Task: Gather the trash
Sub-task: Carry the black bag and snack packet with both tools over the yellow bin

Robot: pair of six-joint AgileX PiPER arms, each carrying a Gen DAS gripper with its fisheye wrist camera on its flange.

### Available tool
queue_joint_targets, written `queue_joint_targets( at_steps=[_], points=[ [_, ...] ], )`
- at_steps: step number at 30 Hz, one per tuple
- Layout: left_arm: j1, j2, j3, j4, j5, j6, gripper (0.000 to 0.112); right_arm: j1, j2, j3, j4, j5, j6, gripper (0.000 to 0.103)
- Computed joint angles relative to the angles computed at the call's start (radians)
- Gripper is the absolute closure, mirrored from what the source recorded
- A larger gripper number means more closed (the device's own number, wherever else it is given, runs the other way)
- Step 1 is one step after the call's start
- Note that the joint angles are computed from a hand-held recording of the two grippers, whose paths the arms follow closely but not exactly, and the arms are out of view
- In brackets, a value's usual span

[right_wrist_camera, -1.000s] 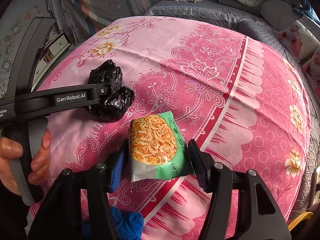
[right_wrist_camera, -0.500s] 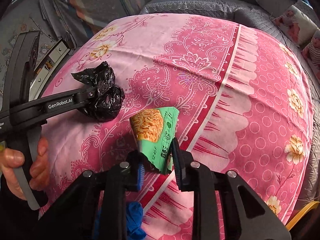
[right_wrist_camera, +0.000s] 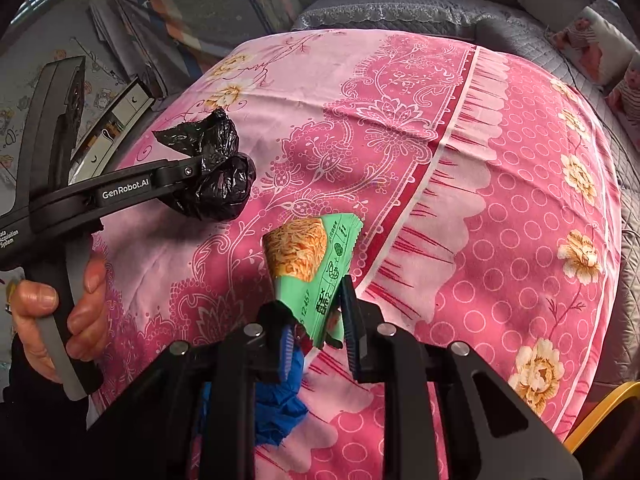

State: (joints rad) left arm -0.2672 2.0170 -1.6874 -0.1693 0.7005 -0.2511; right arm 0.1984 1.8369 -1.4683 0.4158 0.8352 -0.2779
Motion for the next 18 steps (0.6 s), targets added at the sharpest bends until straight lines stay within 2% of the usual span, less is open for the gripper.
queue_joint_targets(
  at_steps=[8,18],
  points=[
    [-0.068,-0.080,0.058,0.030,-0.026,-0.012,0.086,-0.068,-0.104,0.120,0.041,-0.010,-0.054,0.083],
    [-0.216,-0.151,0.090,0.074,-0.013,-0.010,0.086,-0.269,-0.263,0.302,0.098,-0.001,-0.168,0.083]
  ],
)
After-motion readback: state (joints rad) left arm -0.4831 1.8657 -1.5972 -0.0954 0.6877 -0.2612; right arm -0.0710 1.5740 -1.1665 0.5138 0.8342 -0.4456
